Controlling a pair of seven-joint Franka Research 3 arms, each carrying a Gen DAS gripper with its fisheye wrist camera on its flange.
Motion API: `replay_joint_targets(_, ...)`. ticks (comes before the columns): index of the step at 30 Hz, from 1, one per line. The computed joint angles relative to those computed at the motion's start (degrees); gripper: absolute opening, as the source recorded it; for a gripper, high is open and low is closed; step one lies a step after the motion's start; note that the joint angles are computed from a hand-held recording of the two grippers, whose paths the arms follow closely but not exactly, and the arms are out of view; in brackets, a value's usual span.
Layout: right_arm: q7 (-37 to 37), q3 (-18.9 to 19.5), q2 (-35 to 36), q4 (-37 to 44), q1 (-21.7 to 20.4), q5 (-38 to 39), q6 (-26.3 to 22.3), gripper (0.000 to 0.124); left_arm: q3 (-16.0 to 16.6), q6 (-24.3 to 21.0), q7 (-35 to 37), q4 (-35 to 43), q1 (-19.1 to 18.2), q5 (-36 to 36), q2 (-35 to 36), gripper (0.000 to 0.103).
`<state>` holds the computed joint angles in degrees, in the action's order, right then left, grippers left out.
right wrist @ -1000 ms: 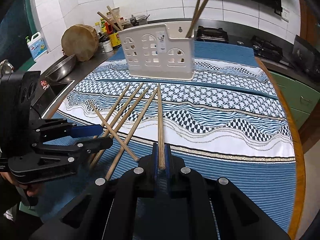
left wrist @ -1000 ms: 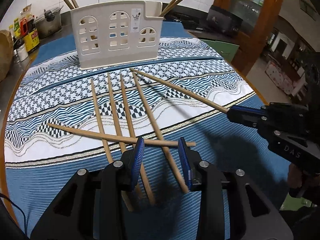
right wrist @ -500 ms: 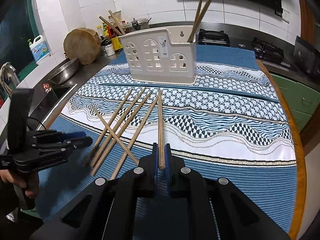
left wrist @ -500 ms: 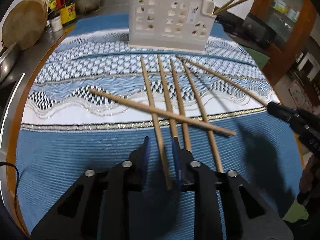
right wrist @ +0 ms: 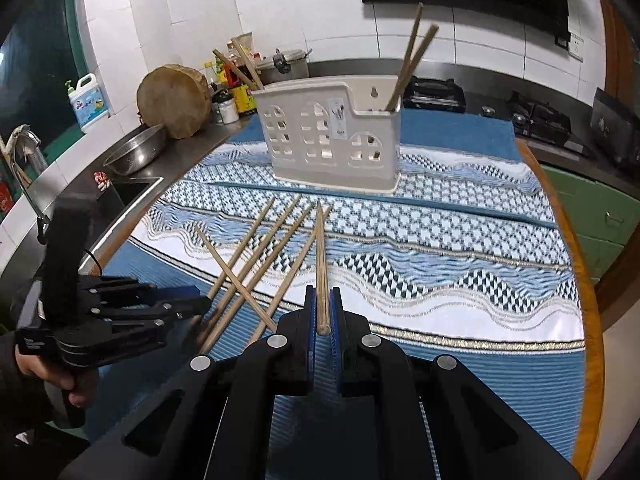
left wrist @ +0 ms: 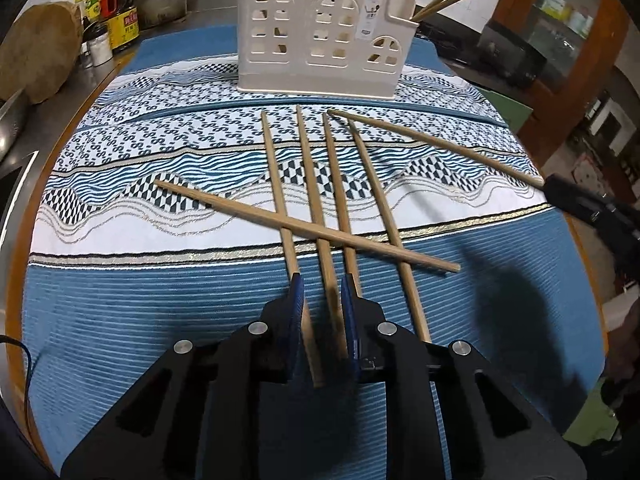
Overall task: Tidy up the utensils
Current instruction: 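Close the right gripper on a chopstick while the left gripper closes on another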
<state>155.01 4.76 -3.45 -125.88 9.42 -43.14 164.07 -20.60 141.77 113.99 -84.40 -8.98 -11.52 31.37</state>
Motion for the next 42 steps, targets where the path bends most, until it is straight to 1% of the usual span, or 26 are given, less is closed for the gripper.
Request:
replay_joint_targets(5,0.1,-0.1,0.1,0.4,0.0,-0.4,-0.1,0.007,-1.1,0.0,2.0,-1.8,1.1,-1.7,-1.0,0.019)
replay_joint_targets(8,0.1,-0.1,0.1,0.4,0.1,-0.2,-0.3,0.007,-3.1,-1.0,5.6,-3.2,3.1,-5.9,-2.0,0.018)
replay_joint_targets(10,0.3,-0.1,0.1,0.4,0.0,-0.3,-0.2,0.007,-4.1,-1.9,8.1,-4.4,3.7,-8.4,-3.0,0.018)
replay_joint_targets(13,0.3,-0.2,0.1,0.2,0.0,-0.3,0.2,0.007,-3.8,-3.3,9.9,-5.3,2.7,-9.7,-3.6,0.018)
replay_joint_targets(18,-0.1,-0.2,0.0,0.1,-0.1,0.1,0.2,0.007,-2.6,-5.1,9.9,-5.2,0.5,-9.6,-3.4,0.020)
replay_joint_targets(20,0.0,-0.2,0.0,0.0,-0.1,0.0,0.1,0.007,-1.9,-4.8,9.3,-5.4,-0.2,-8.8,-3.4,0.020)
replay_joint_targets(22,0.1,-0.1,-0.1,-0.1,-0.2,-0.1,0.1,0.007,-2.2,-4.6,9.6,-5.7,0.3,-9.9,-3.6,0.020)
replay_joint_targets(26,0.1,-0.1,0.0,-0.1,-0.3,-0.1,0.4,0.007,-2.1,-1.3,10.5,-7.5,1.1,-11.3,-5.0,0.020)
replay_joint_targets(30,-0.3,-0.2,0.3,0.1,-0.1,0.4,0.7,0.007,-0.9,0.3,9.1,-7.7,1.0,-10.2,-5.3,0.020)
replay_joint_targets(35,-1.2,-0.3,0.5,0.3,0.2,1.2,0.6,0.007,-1.5,-0.3,10.1,-8.0,1.8,-10.0,-5.1,0.018)
replay_joint_targets(38,-1.5,-0.4,0.6,0.4,0.3,1.5,0.5,0.007,-0.6,0.7,8.6,-8.6,0.7,-7.8,-5.1,0.018)
replay_joint_targets(41,-1.6,-0.4,0.6,0.4,0.4,1.6,0.5,0.007,-1.0,1.3,8.8,-8.9,0.9,-7.8,-5.1,0.018)
replay_joint_targets(42,-1.7,-0.4,0.7,0.4,0.5,1.8,0.4,0.007,-0.9,2.0,9.0,-9.3,0.7,-7.1,-5.2,0.017)
